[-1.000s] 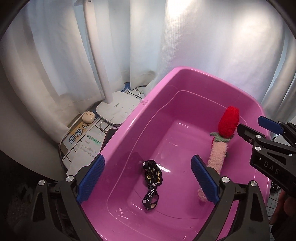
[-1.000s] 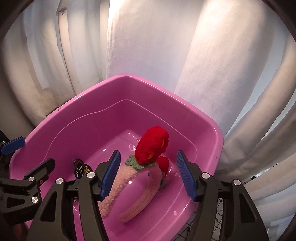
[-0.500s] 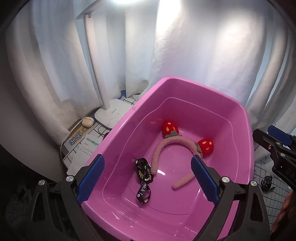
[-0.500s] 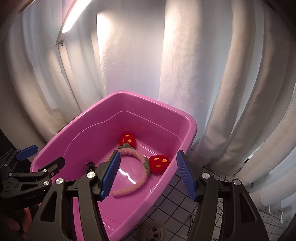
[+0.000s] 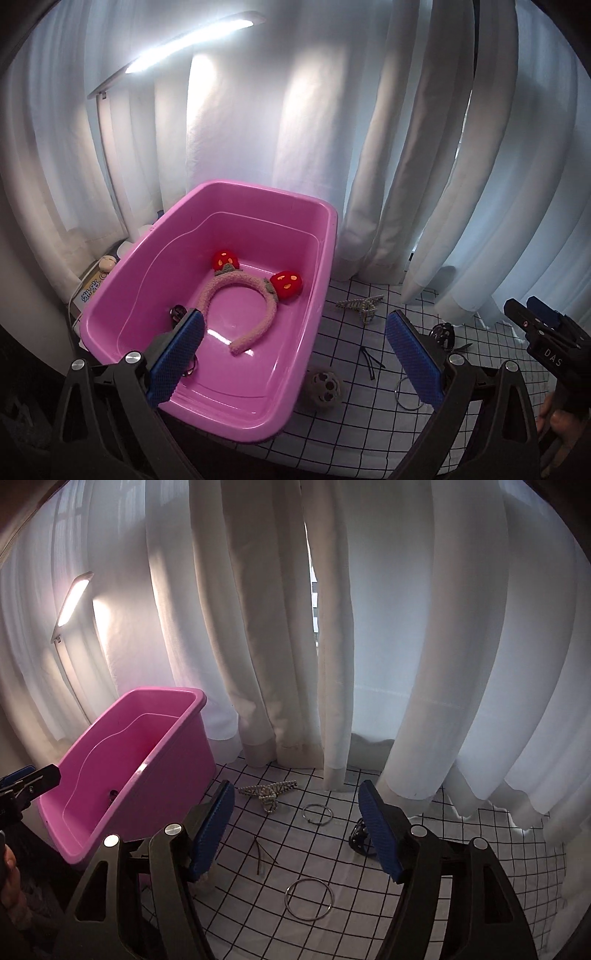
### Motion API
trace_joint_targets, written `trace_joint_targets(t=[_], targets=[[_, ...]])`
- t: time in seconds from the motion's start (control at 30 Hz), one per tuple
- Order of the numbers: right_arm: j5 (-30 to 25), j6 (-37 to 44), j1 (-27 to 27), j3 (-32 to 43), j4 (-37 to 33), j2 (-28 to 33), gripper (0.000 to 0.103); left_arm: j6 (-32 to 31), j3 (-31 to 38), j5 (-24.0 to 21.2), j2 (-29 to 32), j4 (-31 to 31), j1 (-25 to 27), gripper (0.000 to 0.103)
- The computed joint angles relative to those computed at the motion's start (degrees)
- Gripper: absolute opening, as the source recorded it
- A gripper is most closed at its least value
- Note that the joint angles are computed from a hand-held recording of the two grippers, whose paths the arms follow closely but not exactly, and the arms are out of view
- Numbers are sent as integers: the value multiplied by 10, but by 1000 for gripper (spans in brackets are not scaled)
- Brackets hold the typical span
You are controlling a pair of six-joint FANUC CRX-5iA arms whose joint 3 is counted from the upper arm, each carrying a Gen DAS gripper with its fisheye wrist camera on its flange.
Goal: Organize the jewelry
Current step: 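Move both tools back toward the plush sloth and the large metal ring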
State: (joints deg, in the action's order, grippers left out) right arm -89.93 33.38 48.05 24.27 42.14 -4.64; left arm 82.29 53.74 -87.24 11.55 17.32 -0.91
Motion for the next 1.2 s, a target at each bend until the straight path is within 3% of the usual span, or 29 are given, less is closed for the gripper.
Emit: trace_joint_targets(t=[0.17,0.3,0.6,0.83,1.2], targets=[[-25,-60,19,-91,3,-75,67,-5,-69,13,-36,39,-31,97],[-26,-93,38,-150,-13,-117,67,-12,-110,13,-56,27,-67,97],[52,-96,15,-246,-105,-158,67,-7,-224,30,-92,-18,-117,97],[120,-83,-20,-307,-168,-165,67,21,-294,68,-103,-100,-148,97],[173,-35,-32,-320,-181,-118,67,49,-342,128,-96,-147,-152,97]])
